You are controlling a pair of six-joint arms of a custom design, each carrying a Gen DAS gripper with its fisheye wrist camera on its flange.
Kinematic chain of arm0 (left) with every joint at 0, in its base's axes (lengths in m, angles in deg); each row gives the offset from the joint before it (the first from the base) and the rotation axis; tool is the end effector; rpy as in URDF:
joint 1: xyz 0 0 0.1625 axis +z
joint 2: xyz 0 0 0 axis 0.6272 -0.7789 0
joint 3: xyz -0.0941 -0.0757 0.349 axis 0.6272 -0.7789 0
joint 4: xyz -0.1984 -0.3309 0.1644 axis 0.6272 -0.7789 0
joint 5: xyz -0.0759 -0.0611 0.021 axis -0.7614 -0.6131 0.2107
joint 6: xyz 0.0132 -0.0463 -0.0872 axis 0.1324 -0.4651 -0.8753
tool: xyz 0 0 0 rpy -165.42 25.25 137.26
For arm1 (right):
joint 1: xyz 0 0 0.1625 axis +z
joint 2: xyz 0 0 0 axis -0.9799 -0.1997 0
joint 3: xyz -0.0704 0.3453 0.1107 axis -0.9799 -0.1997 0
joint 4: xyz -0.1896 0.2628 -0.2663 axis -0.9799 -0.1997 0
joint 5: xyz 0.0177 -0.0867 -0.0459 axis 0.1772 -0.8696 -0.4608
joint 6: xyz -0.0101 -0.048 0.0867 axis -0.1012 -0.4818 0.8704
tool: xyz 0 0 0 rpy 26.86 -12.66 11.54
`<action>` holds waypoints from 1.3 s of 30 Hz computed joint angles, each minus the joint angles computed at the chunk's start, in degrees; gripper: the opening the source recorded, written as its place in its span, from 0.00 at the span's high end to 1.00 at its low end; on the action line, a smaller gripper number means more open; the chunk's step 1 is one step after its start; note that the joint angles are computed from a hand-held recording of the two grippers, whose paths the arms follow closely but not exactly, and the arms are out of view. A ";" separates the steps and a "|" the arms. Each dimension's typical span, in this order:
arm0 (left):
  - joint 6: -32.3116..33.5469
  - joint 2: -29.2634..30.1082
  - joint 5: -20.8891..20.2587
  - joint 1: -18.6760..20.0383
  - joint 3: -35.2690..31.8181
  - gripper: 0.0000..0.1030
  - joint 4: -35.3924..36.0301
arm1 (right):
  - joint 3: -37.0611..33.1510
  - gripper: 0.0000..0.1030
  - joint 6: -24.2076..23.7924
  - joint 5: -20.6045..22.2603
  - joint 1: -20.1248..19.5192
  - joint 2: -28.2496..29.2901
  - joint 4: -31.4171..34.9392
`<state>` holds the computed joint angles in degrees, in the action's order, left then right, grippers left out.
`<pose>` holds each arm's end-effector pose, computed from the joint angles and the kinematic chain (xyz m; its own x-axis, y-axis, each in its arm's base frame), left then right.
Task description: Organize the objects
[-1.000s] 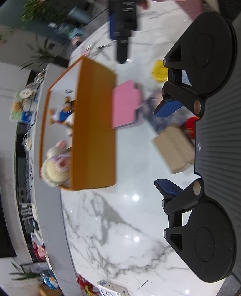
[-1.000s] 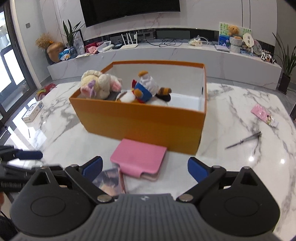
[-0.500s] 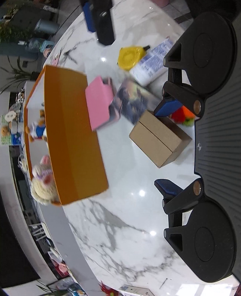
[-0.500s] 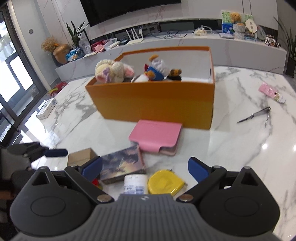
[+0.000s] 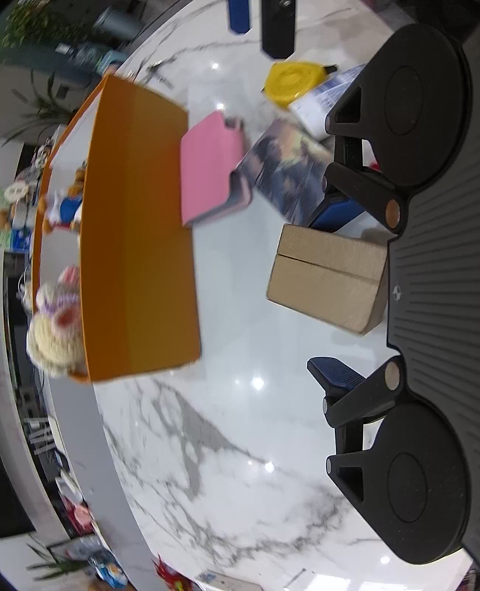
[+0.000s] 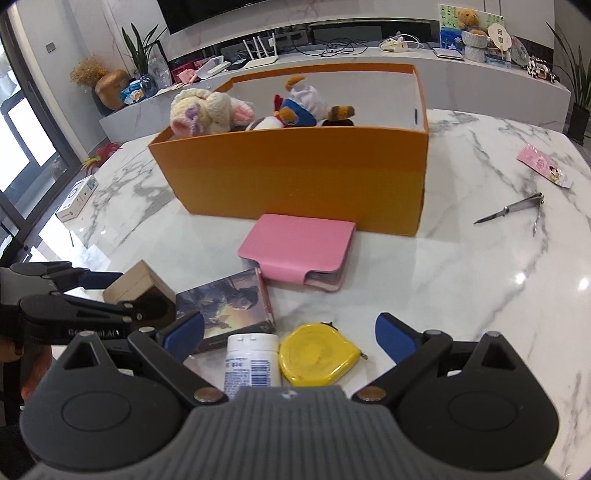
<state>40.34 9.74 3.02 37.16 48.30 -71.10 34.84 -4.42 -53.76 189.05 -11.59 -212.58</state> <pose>0.0229 -0.6615 0.2299 -0.5701 0.5470 -0.6130 0.7245 0.6866 -0.0610 0.2772 -0.5508 -0.0187 -0.8390 0.1378 0.5264 -0.2611 0.7469 -0.6116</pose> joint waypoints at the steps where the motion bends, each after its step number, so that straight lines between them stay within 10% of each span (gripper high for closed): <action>1: -0.85 0.21 0.21 0.12 -0.37 0.15 0.07 | 0.08 0.04 0.01 0.04 -0.18 -0.05 0.30; 17: -3.32 2.18 2.55 0.52 -2.50 0.15 2.28 | 1.17 0.04 -11.85 -1.65 -2.43 -1.06 10.97; 39: -6.57 3.18 2.62 0.75 -5.14 0.17 7.10 | -2.33 0.19 -23.90 -0.02 -3.98 3.00 5.18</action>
